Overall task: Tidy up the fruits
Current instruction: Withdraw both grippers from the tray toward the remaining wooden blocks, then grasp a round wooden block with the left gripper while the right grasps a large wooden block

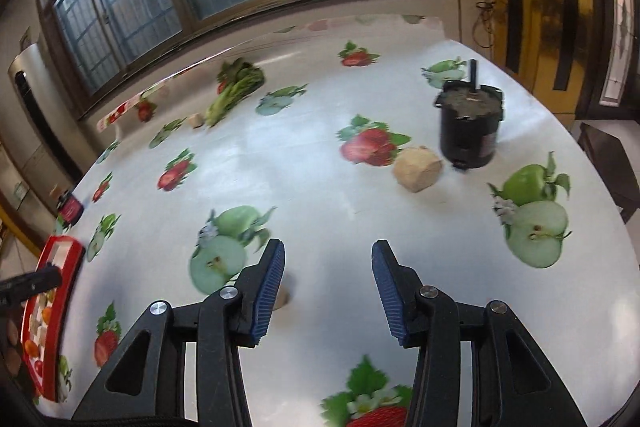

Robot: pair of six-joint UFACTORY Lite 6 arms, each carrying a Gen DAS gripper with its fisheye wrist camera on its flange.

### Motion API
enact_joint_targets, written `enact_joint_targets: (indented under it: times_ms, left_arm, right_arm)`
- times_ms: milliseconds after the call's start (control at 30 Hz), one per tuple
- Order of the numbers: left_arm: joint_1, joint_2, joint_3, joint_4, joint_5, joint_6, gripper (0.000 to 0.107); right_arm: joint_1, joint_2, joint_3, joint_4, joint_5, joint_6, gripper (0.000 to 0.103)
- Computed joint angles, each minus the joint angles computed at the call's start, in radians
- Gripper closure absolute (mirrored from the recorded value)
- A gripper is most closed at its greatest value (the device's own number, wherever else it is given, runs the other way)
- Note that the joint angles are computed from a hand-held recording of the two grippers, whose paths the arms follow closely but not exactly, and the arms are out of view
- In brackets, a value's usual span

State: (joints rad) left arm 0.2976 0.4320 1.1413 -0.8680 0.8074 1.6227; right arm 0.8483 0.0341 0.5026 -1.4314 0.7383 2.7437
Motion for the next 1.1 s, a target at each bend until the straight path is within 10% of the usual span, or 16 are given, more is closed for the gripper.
enact_joint_targets:
  times_ms: [500,633,867,967,1100]
  left_arm:
    - [-0.397,-0.101,-0.285,-0.242,-0.176,0.114,0.051]
    - [-0.483,-0.080,-0.283,-0.306,-0.226,0.130,0.051]
    - [-0.581,-0.051,-0.296,-0.530,-0.285,0.287,0.052]
    - [-0.615,-0.063,-0.326,-0.706,-0.340,0.459,0.079]
    - [-0.547,-0.053,-0.296,-0.582,-0.289,0.357,0.087]
  right_arm:
    - [-0.433,0.160,0.042,-0.297,-0.124,0.131,0.054]
    - [-0.482,0.142,0.006,-0.448,-0.169,0.238,0.070]
    - [-0.214,-0.125,-0.200,-0.202,-0.058,0.190,0.070]
    - [0.001,-0.243,-0.264,-0.009,0.035,0.170,0.070]
    - [0.241,-0.253,-0.270,0.162,0.141,0.221,0.070]
